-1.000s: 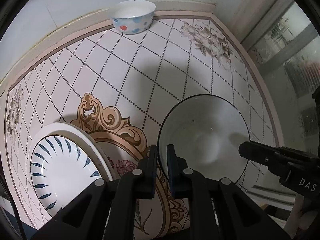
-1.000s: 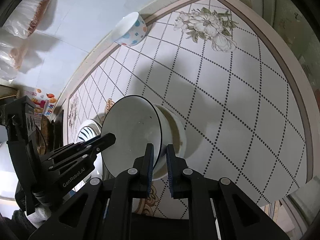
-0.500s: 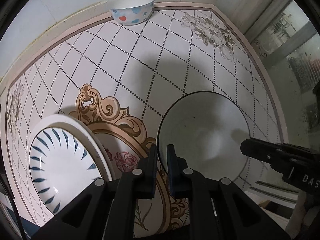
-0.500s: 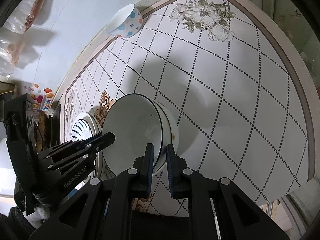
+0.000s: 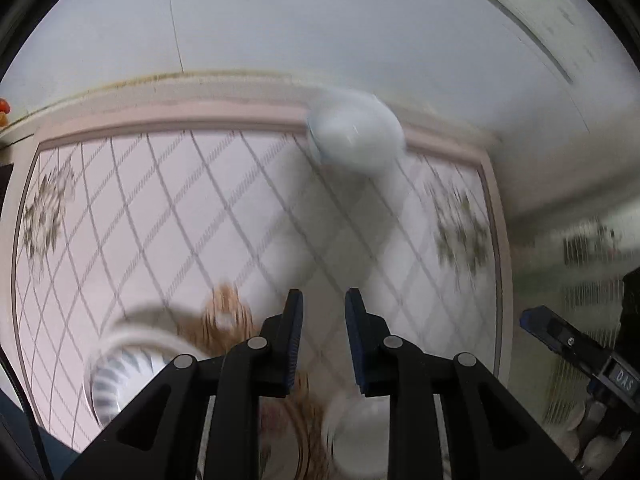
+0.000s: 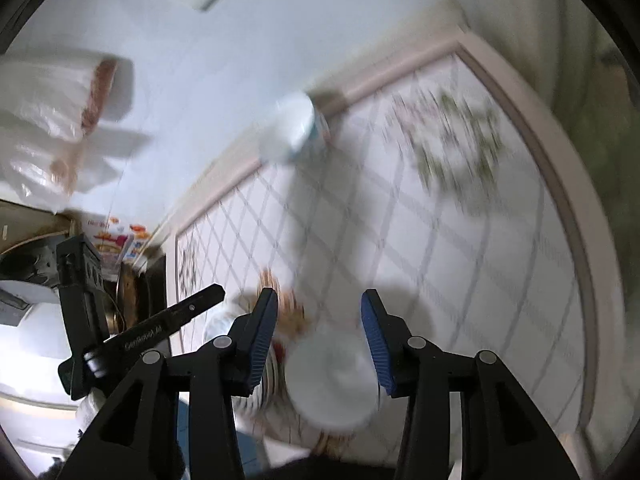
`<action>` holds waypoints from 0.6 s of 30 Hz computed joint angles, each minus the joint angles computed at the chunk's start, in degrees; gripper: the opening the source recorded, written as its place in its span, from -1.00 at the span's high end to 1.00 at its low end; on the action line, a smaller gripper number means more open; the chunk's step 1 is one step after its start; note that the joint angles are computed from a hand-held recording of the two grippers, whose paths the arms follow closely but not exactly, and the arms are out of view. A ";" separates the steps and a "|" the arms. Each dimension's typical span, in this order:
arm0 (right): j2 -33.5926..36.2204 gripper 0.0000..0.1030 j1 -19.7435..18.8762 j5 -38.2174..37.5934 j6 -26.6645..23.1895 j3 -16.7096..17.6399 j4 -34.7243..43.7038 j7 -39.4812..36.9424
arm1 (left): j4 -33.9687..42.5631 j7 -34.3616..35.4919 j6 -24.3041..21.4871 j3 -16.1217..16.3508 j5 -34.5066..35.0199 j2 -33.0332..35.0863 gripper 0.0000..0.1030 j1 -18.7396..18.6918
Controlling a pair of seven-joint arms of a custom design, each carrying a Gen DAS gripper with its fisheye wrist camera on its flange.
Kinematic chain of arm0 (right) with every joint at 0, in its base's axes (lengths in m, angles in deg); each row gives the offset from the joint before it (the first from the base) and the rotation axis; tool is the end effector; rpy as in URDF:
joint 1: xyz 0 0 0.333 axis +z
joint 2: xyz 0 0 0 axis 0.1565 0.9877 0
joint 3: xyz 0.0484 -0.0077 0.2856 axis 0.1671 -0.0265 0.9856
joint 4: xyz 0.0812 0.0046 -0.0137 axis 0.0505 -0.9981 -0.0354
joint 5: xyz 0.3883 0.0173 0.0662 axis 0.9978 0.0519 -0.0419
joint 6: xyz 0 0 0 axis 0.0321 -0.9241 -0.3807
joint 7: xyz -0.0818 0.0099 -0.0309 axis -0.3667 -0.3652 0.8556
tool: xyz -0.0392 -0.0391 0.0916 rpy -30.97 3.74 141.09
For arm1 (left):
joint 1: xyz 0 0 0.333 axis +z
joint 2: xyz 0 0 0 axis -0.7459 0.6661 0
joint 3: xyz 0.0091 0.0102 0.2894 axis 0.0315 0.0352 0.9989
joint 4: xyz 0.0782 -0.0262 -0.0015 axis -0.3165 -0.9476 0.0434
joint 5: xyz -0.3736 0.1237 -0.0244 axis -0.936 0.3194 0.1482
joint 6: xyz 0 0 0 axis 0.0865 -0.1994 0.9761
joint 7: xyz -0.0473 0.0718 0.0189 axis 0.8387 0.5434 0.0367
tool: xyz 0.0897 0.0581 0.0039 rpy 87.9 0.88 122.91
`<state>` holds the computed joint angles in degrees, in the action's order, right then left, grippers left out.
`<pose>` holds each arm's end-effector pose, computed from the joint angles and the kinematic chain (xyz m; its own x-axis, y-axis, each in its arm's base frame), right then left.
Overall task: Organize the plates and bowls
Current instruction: 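Open both grippers and move them to the blue-rimmed white bowl, then grasp the rim of the blue-rimmed white bowl with both grippers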
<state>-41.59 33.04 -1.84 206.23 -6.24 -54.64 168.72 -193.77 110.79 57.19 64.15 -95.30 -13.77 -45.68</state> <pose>0.3835 0.2260 0.5604 -0.2710 -0.7803 -0.5637 -0.8576 0.4616 -0.2267 0.5249 -0.0224 0.5586 -0.0770 -0.9631 0.2579 -0.9813 0.0275 -0.1903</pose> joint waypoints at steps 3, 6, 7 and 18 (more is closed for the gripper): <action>9.82 0.10 -0.74 -0.12 0.75 -2.78 7.73 -5.74 | 7.93 -3.01 0.39 -0.73 1.44 8.72 0.62 0.08; 19.27 0.10 -2.11 1.50 0.42 -3.93 15.30 -10.69 | 16.03 -5.00 -1.23 -1.56 2.12 17.40 0.62 0.34; 22.78 0.10 -2.67 2.62 0.28 -4.22 18.13 -12.41 | 17.70 -5.25 -1.87 -1.84 1.77 19.23 0.62 0.61; 43.97 0.14 -9.44 9.80 -2.54 -1.23 35.41 -19.46 | 28.88 -8.75 -3.96 -4.41 -0.85 31.58 0.60 2.74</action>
<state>2.38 23.59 7.96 203.69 -7.47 -19.22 149.26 -164.89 102.04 53.23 59.74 -96.15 17.80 -42.94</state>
